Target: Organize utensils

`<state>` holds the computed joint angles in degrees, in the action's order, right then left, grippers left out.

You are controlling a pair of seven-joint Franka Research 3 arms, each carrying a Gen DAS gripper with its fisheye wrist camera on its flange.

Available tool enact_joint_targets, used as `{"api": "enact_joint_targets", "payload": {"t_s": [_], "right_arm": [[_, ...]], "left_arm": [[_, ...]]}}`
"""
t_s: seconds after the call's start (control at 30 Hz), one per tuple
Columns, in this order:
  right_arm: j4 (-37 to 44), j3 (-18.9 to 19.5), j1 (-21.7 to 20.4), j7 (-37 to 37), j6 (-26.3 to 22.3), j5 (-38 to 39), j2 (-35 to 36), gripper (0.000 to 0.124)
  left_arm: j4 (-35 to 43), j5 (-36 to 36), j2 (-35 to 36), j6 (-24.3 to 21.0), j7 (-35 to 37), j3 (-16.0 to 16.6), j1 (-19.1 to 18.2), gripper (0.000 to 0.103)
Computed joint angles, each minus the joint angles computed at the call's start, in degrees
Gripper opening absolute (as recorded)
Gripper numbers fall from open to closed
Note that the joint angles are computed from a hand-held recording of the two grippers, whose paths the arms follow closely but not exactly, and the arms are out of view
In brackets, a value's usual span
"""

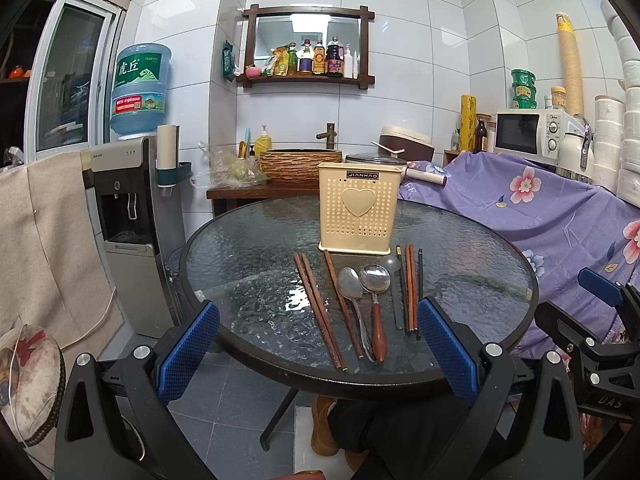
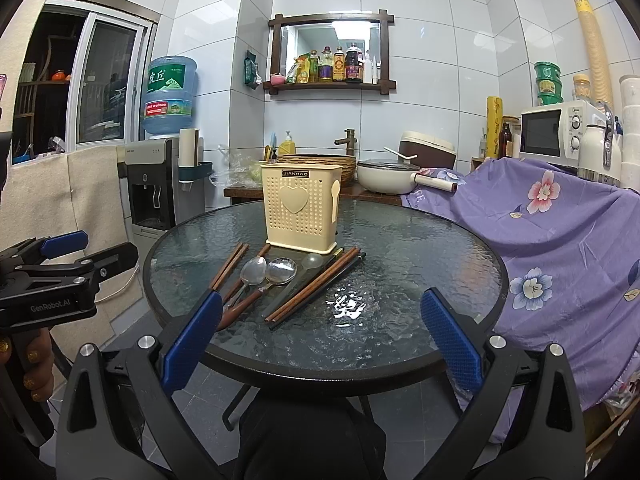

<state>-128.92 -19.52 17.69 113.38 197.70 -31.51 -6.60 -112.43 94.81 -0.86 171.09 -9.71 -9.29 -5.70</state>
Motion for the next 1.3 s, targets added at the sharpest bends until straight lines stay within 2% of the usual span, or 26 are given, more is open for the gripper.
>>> {"api": "enact_joint_targets", "payload": {"t_s": [0.5,0.73,1.3], "right_arm": [[0.2,-0.6,0.4,0.7,-0.1,-0.9,0.0,0.098],[1.1,-3.6,2.6,4.1,-0.2,-4.7,0.3,0.098],[2.4,-5.2,3.3,9.2,-1.0,-10.1,0.4,0.098]], "left_arm": [[0.5,-0.6,0.3,-0.1,0.7,0.0,-0.1,0.097],[0.3,-0.5,0.1,0.2,0.5,0.2,0.1,0.097],[-0.1,-2.5,-0.3,0.2,2.6,0.0,0.2,0.097]]}}
